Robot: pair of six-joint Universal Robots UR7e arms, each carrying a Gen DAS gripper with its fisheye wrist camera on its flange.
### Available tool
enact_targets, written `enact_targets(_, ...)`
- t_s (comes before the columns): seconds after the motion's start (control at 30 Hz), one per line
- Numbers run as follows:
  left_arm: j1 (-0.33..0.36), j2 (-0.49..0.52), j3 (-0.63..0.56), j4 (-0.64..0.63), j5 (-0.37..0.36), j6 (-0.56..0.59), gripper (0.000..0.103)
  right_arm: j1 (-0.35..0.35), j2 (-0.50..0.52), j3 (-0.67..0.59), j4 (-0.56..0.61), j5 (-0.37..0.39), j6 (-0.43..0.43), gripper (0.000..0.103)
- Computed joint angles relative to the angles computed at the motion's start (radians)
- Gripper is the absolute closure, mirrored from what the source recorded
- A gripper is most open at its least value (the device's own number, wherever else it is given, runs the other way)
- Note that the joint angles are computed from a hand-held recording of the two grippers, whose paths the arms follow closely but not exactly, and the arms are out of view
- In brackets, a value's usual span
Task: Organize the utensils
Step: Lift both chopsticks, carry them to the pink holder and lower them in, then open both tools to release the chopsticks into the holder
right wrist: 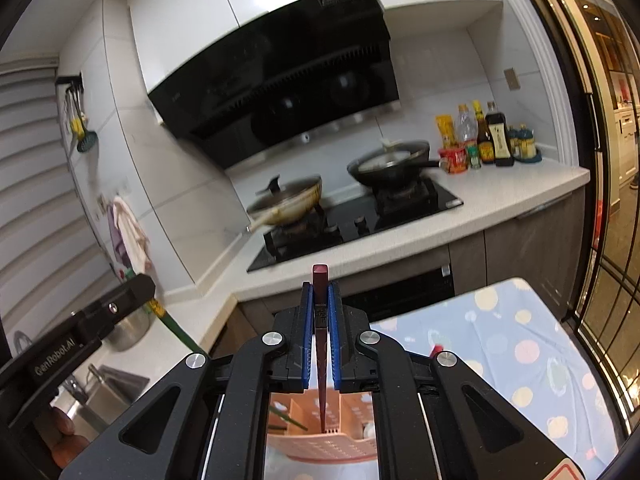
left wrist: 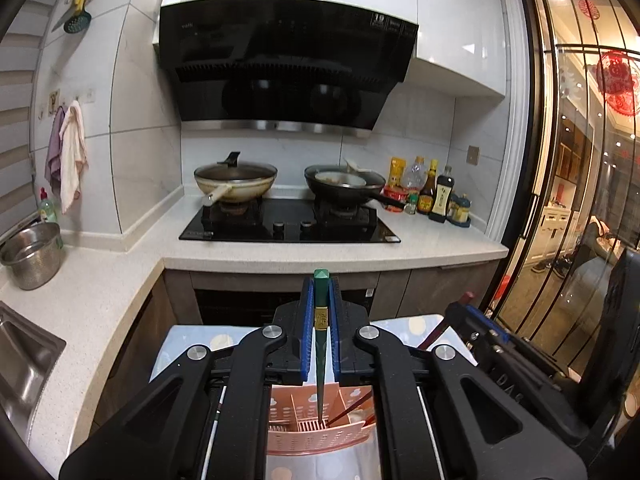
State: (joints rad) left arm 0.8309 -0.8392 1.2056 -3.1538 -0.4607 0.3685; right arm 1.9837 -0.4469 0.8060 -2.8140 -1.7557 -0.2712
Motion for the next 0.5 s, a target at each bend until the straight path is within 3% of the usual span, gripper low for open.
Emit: enact_targets(0.5,0.059,-0.040,0.114,0.128,0.010,-0.184,0.096,-0.024,0.015,0.073,0.045,-0.047,-0.045,0.096)
